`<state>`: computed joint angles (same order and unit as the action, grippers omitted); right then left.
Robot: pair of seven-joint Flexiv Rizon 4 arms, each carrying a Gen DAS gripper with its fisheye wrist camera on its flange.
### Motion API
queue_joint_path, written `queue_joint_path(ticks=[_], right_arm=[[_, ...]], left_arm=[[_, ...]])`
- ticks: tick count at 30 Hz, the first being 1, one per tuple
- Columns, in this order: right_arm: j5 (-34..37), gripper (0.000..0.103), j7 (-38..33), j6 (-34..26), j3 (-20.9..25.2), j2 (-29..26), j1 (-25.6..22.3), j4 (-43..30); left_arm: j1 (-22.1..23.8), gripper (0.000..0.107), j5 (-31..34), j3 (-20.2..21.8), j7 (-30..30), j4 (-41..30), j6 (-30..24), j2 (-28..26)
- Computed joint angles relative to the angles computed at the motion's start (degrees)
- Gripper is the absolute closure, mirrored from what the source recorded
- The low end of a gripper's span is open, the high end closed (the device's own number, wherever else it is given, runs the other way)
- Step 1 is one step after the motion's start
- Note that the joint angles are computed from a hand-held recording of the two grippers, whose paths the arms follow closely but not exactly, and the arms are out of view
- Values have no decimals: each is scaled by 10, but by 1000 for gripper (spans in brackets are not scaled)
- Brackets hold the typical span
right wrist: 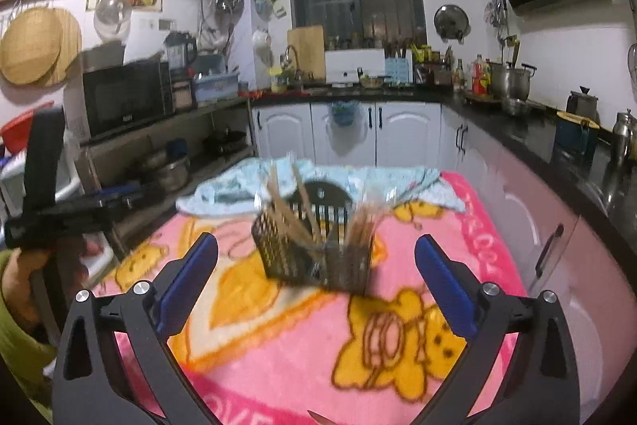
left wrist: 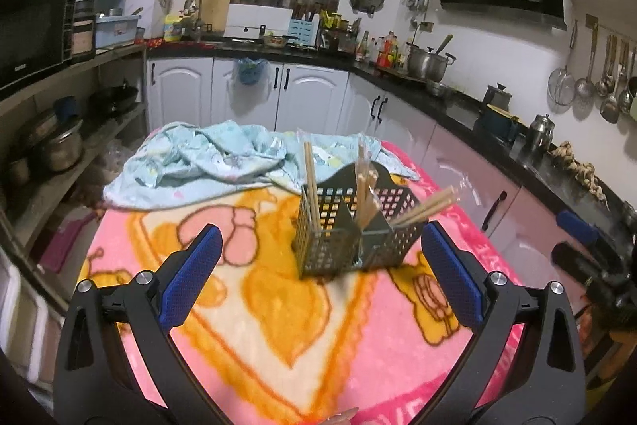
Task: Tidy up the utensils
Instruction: 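Pull both open tools back from the caddy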
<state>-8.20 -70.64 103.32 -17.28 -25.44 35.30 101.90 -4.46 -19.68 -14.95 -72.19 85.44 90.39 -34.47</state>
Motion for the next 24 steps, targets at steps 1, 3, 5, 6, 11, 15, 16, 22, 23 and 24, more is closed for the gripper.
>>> queue_joint_path(ticks=[1, 3, 5, 6, 11, 15, 16, 22, 23, 24], right_arm=[[-1, 6, -1, -2, 7, 2, -3, 5], [5, 6, 6, -10, -9, 6, 15, 23], [12, 6, 16, -10, -28, 8, 36, 40], [11, 6, 17, -9, -34, 8, 42, 47], [24, 6, 23, -14, -134, 3, 134, 85], [60, 6, 8, 21, -250, -24, 238, 120], [72, 6, -1, 26, -265, -30, 254, 126], [134, 6, -44, 43, -281, -48, 289, 147], [137, 6, -51, 35, -274, -46, 287, 147], [139, 6, -56, 25, -267, -43, 284, 146]], left_arm=[[0, 14, 3, 0, 2, 6, 0, 2], [-11, 14, 6, 14, -5, 18, 0, 6], [-19, 14, 9, 22, -15, 32, 8, 10], [-20, 14, 12, 24, -16, 40, 10, 11], [-48, 14, 25, 57, -42, 62, 5, 17], [-82, 14, 43, 104, -77, 71, 8, 17], [-86, 14, 46, 106, -83, 77, 9, 18], [-95, 14, 66, 111, -96, 96, 18, 18], [-107, 14, 71, 126, -101, 96, 12, 18], [-113, 14, 75, 132, -105, 96, 7, 18]])
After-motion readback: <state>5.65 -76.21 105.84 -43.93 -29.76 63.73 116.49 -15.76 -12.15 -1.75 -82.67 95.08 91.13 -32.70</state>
